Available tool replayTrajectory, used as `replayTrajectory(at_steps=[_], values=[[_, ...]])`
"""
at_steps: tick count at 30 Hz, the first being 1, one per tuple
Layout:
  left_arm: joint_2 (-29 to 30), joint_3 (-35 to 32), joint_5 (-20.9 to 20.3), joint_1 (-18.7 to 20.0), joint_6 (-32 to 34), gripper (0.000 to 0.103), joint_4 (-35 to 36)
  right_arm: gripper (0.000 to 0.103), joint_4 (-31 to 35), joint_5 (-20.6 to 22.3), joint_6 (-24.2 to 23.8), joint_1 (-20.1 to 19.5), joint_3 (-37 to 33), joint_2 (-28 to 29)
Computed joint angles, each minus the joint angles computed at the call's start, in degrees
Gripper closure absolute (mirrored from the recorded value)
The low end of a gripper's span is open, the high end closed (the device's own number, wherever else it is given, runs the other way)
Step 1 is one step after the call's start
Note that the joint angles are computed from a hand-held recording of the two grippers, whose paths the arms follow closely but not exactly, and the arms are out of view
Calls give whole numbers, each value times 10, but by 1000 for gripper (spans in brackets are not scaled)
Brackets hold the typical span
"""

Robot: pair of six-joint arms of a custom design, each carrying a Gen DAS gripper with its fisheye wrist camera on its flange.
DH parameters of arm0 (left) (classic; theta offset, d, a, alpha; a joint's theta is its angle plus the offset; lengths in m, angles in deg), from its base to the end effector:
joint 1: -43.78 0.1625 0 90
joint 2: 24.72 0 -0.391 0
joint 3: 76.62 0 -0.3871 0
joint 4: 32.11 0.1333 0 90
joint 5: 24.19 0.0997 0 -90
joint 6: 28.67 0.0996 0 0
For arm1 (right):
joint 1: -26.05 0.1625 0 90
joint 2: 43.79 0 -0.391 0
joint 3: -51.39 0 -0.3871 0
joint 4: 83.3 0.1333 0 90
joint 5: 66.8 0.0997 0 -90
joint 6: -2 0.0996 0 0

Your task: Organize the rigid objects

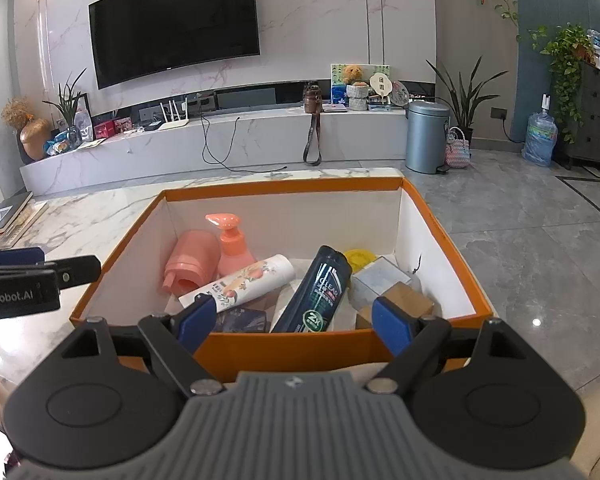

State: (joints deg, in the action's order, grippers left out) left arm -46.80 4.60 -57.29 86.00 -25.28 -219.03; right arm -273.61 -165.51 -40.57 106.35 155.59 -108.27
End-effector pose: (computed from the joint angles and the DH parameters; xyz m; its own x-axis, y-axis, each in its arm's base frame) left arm -0.3528 -0.6128 -0.0047 -0.7111 0.0909 -0.6972 0.6285 0.5267 -0.5724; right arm 0.0153 -0.6123 0.3065 -0.7572 -0.1090 0.6441 -0.5832 0.5571 -0.5912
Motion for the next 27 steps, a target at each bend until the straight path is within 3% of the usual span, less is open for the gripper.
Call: replayTrajectory(at_steps=[27], values=[[-8,11,16,-6,-2,2,0,19,1,-2,-2,0,-1,3]])
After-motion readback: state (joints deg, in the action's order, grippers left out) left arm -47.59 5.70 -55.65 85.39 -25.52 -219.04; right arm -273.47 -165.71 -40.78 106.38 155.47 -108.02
